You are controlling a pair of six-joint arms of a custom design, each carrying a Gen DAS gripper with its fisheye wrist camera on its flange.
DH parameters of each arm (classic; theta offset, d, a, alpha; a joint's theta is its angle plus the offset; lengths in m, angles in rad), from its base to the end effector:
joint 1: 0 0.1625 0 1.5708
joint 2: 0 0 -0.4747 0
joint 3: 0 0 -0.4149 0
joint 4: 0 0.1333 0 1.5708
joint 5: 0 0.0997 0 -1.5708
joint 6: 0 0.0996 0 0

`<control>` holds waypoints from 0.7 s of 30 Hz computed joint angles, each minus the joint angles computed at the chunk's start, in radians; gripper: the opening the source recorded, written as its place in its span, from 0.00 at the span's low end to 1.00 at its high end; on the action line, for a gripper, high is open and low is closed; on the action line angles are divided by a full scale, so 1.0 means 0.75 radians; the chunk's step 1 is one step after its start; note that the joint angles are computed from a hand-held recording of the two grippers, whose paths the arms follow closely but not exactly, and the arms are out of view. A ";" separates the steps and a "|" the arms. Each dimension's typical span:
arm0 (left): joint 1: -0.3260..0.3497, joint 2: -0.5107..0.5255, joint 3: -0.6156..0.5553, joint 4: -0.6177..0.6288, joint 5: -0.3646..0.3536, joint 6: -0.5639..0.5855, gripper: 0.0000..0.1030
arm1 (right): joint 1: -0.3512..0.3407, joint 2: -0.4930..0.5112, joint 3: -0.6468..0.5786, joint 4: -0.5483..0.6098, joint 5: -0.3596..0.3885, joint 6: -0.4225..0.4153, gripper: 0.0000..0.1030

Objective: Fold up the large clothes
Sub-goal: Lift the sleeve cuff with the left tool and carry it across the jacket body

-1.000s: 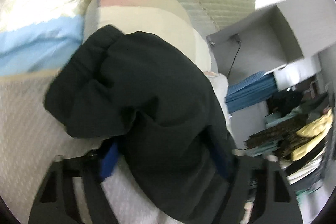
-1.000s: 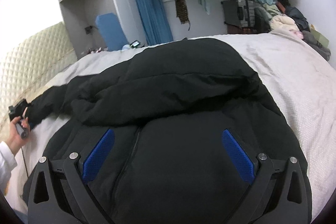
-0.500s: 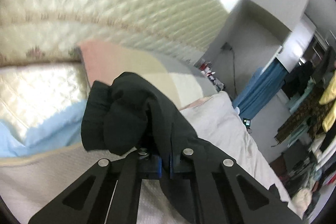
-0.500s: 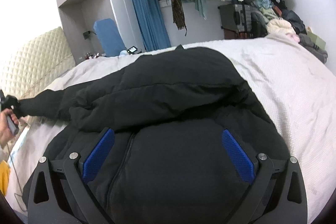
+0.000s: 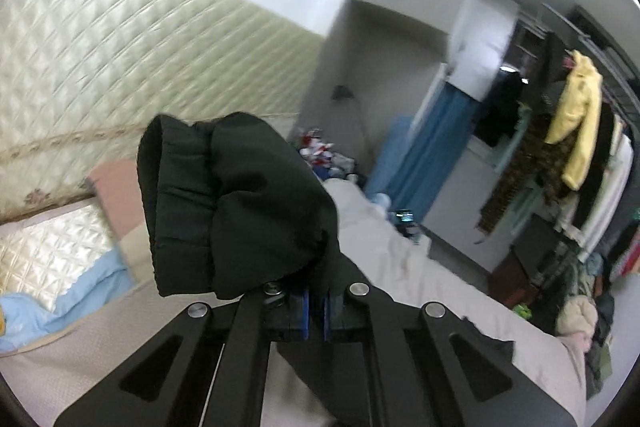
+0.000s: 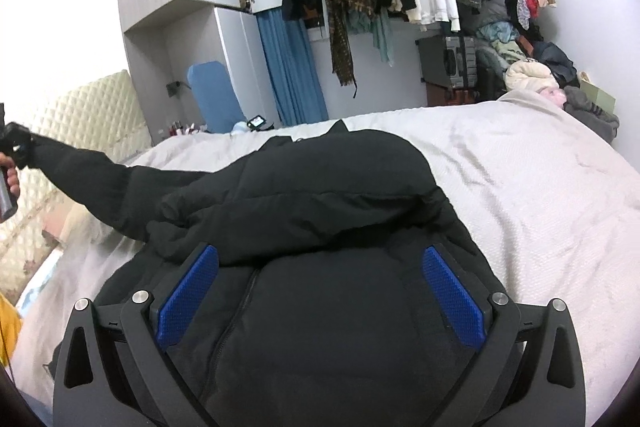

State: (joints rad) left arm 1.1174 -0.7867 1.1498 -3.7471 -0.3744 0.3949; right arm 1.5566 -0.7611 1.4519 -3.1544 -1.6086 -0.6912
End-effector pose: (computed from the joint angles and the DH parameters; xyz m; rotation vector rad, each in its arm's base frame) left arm -0.1186 -0.7593 0.4568 -0.5092 1.6932 -1.7294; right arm 0.1181 -0.8053 0.2408 0.8313 -2.4312 1.1373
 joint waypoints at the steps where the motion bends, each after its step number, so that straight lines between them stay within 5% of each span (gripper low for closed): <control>1: -0.018 0.038 -0.059 0.015 0.021 0.046 0.03 | -0.001 -0.001 -0.005 0.003 -0.002 0.012 1.00; 6: -0.078 0.164 -0.221 0.078 0.034 0.147 0.04 | -0.009 -0.010 -0.005 -0.008 0.027 0.021 1.00; 14: -0.157 0.441 -0.497 0.193 -0.083 0.251 0.07 | -0.023 -0.044 0.019 -0.010 0.043 0.057 1.00; 21: -0.175 0.798 -0.922 0.556 -0.157 0.235 0.07 | -0.029 -0.066 0.049 0.004 0.033 0.079 1.00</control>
State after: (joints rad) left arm 0.9864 -0.1880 0.4585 -3.3300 -0.4919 0.5714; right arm 1.5352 -0.8104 1.4885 -3.1510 -1.5841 -0.6321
